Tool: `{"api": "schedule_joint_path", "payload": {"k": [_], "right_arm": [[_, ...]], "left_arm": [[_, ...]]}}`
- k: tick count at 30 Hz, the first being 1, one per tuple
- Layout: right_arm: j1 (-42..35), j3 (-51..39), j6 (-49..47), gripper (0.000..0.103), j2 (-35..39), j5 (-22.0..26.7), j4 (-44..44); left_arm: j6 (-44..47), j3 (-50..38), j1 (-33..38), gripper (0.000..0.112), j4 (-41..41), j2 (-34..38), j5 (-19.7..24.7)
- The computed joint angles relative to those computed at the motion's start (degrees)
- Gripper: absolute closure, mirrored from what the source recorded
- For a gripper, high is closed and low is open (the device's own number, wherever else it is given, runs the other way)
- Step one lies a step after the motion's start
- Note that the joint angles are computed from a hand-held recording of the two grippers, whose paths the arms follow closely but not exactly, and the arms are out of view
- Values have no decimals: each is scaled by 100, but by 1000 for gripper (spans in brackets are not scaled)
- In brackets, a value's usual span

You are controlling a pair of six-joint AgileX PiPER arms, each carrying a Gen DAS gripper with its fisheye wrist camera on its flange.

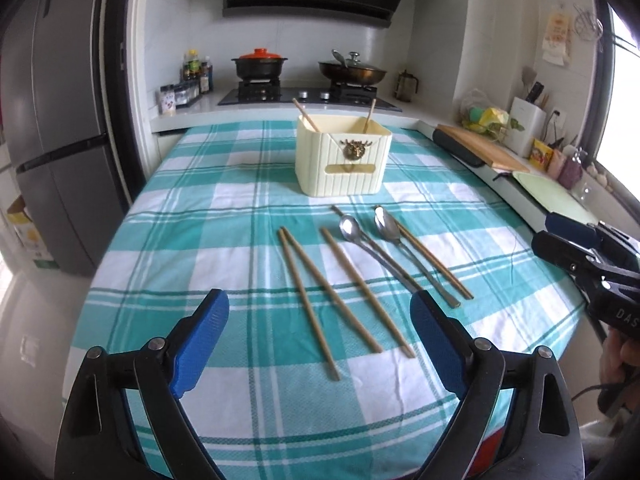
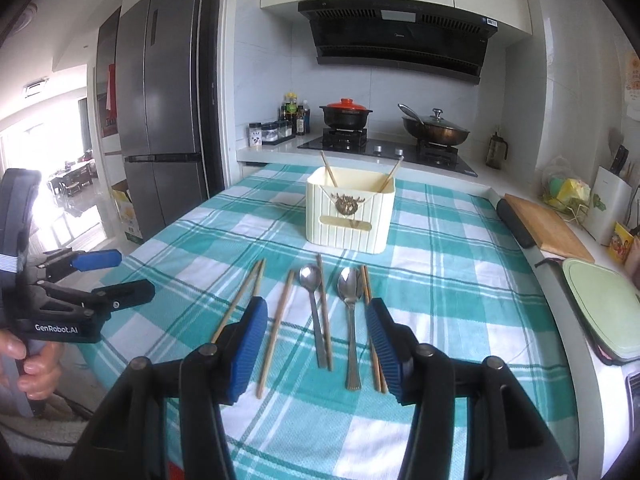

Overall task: Organize utensils
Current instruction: 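Withdraw both open tools from the holder back toward the utensils, then close the left tool on a wooden chopstick while the right tool grasps another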

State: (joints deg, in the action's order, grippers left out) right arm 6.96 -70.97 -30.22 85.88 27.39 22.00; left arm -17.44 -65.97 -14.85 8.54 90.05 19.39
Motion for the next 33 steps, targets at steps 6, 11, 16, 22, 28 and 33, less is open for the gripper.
{"api": "schedule_joint_path", "payload": {"k": [6, 11, 16, 22, 28, 33], "right_arm": [[7, 377, 205, 50, -325, -412, -131], [3, 660, -330, 50, -402, -851, 301], [-91, 770, -974, 50, -250, -1062, 906], [-159, 860, -1356, 50, -21, -1125, 1351], [-265, 879, -1512, 50, 90, -1301, 1534], [-442, 897, -1143, 50, 197, -1369, 1189]], "left_arm": [[131, -58, -183, 19, -161, -28, 44], [-1018, -10, -424, 18, 990, -64, 49], [-1731, 110, -357, 18, 1478, -82, 183], [-1801, 209, -19, 18, 1323, 94, 334], [-1649, -59, 182, 18, 1032, 485, 307], [-1430, -433, 212, 18, 889, 860, 335]]}}
